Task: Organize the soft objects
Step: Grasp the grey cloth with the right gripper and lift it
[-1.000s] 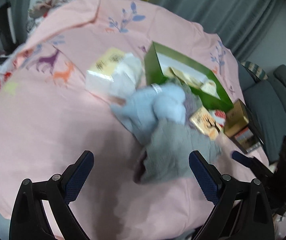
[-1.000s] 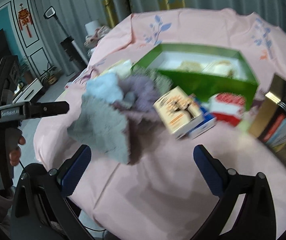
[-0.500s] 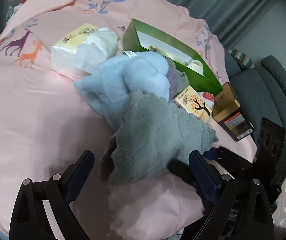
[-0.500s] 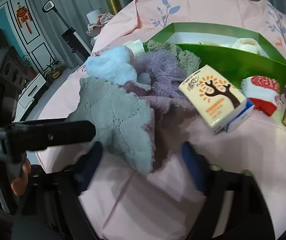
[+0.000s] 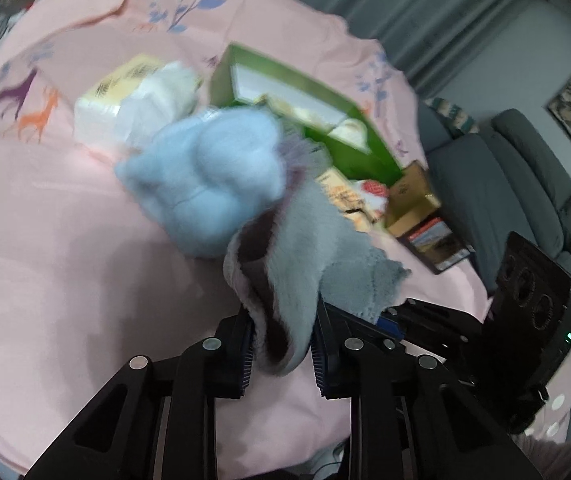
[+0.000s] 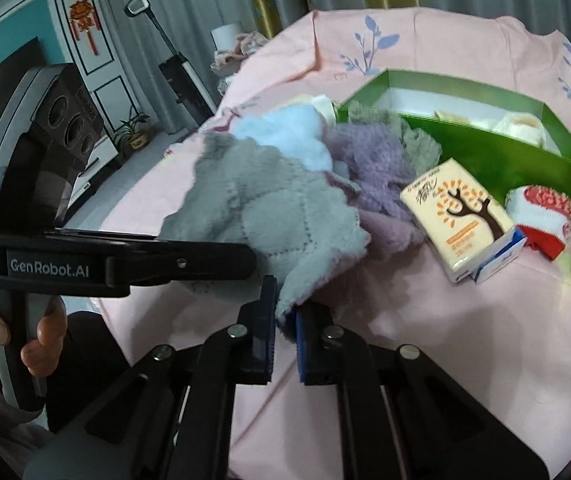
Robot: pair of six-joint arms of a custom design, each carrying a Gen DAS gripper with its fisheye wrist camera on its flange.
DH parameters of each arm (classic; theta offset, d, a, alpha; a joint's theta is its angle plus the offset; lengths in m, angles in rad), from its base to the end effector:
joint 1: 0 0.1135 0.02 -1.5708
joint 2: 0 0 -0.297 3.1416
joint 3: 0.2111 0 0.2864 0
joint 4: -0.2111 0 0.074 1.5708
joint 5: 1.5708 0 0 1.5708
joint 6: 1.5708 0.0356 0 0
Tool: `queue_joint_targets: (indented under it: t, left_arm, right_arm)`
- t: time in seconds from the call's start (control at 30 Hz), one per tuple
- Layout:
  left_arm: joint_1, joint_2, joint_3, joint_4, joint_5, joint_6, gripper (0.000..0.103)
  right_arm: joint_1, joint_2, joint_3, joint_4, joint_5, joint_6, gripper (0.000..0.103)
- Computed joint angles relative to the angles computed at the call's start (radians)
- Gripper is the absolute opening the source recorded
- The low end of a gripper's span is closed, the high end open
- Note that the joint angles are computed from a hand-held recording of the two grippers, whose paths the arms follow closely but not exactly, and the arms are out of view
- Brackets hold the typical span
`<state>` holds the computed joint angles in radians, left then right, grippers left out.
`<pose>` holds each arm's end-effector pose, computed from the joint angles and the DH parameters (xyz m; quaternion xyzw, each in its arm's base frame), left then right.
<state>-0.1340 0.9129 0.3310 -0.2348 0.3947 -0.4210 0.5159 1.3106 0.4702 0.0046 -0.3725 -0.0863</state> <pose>0.1751 -0.0374 0.1668 -0.0589 0.9127 -0.2742 0.2973 0.2085 0.1331 0.1524 -0.3355 0.8561 0.2441 0.3081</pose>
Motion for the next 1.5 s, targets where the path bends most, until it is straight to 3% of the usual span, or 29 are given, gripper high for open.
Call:
queue_joint_targets:
  t: [0.13,0.27,0.33,0.67,0.7,0.77,0.8,0.83,0.97,1.0,1.03,1.07,1.1,1.13,1.2,1.27,1.3,1.33,1.5]
  left_arm:
    - [-0.049,-0.127,0.034,-0.085,-0.027,-0.004,0.024]
    - [-0.092,-0.162,0.081,-0.114,-0.053,0.006,0.024]
    - [-0.126,-0.117,0.103,-0.093,-0.093,-0.008,0.024]
    - [-0.055,0.099,0.066,-0.022,-0.055,-0.073,0.025]
    - [-0.043,0.128,0.066,-0.020,-0.045,-0.076,0.030]
    - [-0.034,0.185,0.068,-0.016,-0.040,-0.080,0.055]
    - [-0.036,0.196,0.066,-0.013,-0.049,-0.088,0.078]
    - [-0.035,0.205,0.061,-0.003,-0.052,-0.095,0.087]
    - [-0.012,0.249,0.066,0.025,-0.030,-0.093,0.087]
    - [-0.009,0.265,0.072,0.026,-0.025,-0.088,0.087]
    - [-0.011,0.284,0.077,0.035,-0.018,-0.084,0.087]
    - [-0.021,0.295,0.078,0.049,-0.023,-0.086,0.087]
    - [-0.039,0.300,0.079,0.060,-0.042,-0.092,0.082]
    - [-0.057,0.310,0.084,0.064,-0.058,-0.094,0.058]
    - [-0.077,0.337,0.097,0.065,-0.059,-0.098,0.032]
    - [-0.103,0.346,0.103,0.067,-0.072,-0.096,0.025]
    - [-0.118,0.337,0.102,0.065,-0.081,-0.094,0.021]
    - [-0.131,0.318,0.098,0.067,-0.092,-0.096,0.021]
    - [-0.138,0.156,0.089,0.005,-0.086,-0.070,0.020]
  right_arm:
    - [-0.026,-0.128,-0.012,-0.043,-0.039,0.001,0.007]
    - [-0.052,-0.207,0.003,-0.079,-0.064,-0.004,0.007]
    - [-0.062,-0.214,0.011,-0.086,-0.063,-0.005,0.007]
    - [-0.097,-0.124,-0.003,-0.113,-0.032,-0.029,0.007]
    - [-0.101,-0.108,-0.004,-0.112,-0.036,-0.028,0.008]
    - [-0.102,-0.089,-0.006,-0.104,-0.033,-0.025,0.010]
    - [-0.103,-0.081,-0.005,-0.106,-0.030,-0.025,0.010]
    - [-0.105,-0.069,-0.002,-0.112,-0.026,-0.024,0.010]
    - [-0.131,-0.030,0.008,-0.129,-0.050,-0.024,0.015]
    - [-0.134,-0.021,0.009,-0.133,-0.054,-0.022,0.024]
    - [-0.136,-0.011,0.009,-0.134,-0.060,-0.018,0.042]
    - [-0.133,-0.011,0.004,-0.129,-0.061,-0.012,0.050]
    - [-0.127,-0.012,-0.003,-0.120,-0.054,-0.006,0.056]
    - [-0.118,-0.006,-0.005,-0.111,-0.044,-0.007,0.056]
    - [-0.094,0.022,-0.003,-0.097,-0.016,-0.013,0.054]
    - [-0.075,0.055,0.002,-0.086,-0.004,-0.024,0.037]
    - [-0.062,0.061,-0.005,-0.070,0.001,-0.029,0.019]
    - [-0.045,0.058,-0.015,-0.051,0.013,-0.035,0.010]
    - [-0.031,-0.025,-0.036,-0.041,0.004,-0.051,0.006]
